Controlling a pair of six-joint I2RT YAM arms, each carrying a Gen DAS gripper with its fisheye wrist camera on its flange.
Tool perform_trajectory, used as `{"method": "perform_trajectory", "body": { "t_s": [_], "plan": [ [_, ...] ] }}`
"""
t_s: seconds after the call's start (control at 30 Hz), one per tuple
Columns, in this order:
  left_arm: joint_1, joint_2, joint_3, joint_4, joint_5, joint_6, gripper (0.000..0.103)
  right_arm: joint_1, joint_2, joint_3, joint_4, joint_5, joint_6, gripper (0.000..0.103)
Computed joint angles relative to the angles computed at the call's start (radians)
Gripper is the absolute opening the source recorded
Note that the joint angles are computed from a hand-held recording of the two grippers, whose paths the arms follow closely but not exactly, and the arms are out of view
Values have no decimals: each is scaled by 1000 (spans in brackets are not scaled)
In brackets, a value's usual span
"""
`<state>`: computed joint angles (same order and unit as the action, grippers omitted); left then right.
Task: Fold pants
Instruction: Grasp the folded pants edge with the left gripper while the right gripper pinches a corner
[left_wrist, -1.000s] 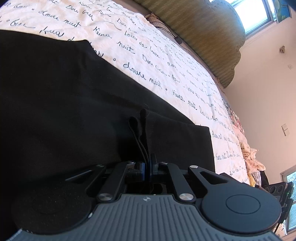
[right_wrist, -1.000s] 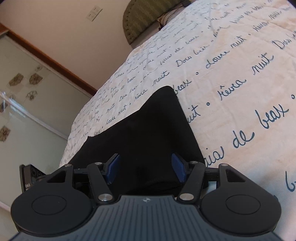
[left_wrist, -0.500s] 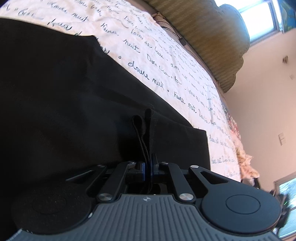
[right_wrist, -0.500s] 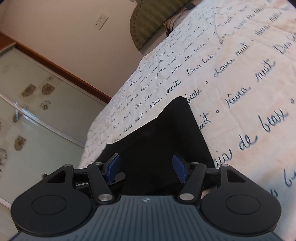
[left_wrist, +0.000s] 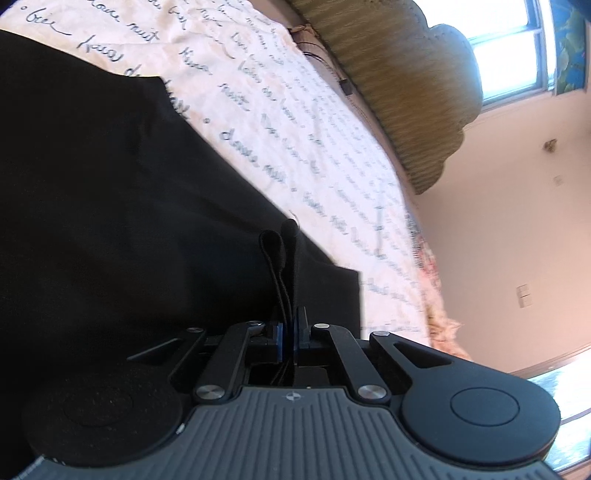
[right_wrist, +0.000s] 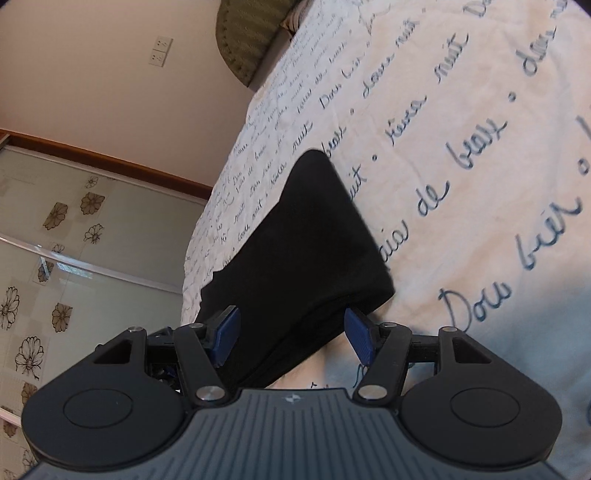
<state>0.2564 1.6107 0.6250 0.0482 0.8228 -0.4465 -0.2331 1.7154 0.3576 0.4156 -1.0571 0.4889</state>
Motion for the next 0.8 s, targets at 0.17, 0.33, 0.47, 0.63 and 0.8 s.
{"method": "perform_trajectory", "body": {
  "t_s": [0.17, 0.33, 0.47, 0.63, 0.8],
  "plan": [
    [4, -28, 13, 6, 77, -49, 4, 48, 28, 0, 92, -8, 87, 62],
    [21, -13, 10, 68, 127, -126, 4, 72, 155, 19, 268, -24, 257, 62],
    [46, 20, 10, 35, 80, -71, 4, 48, 178, -27, 411, 4, 344, 61],
    [56, 216, 37, 38, 7, -21, 10, -13, 233, -65, 525, 12, 387, 59],
    [72, 193, 32, 44, 25, -14, 7, 20, 120, -113, 511, 75, 361, 59]
  ]
}}
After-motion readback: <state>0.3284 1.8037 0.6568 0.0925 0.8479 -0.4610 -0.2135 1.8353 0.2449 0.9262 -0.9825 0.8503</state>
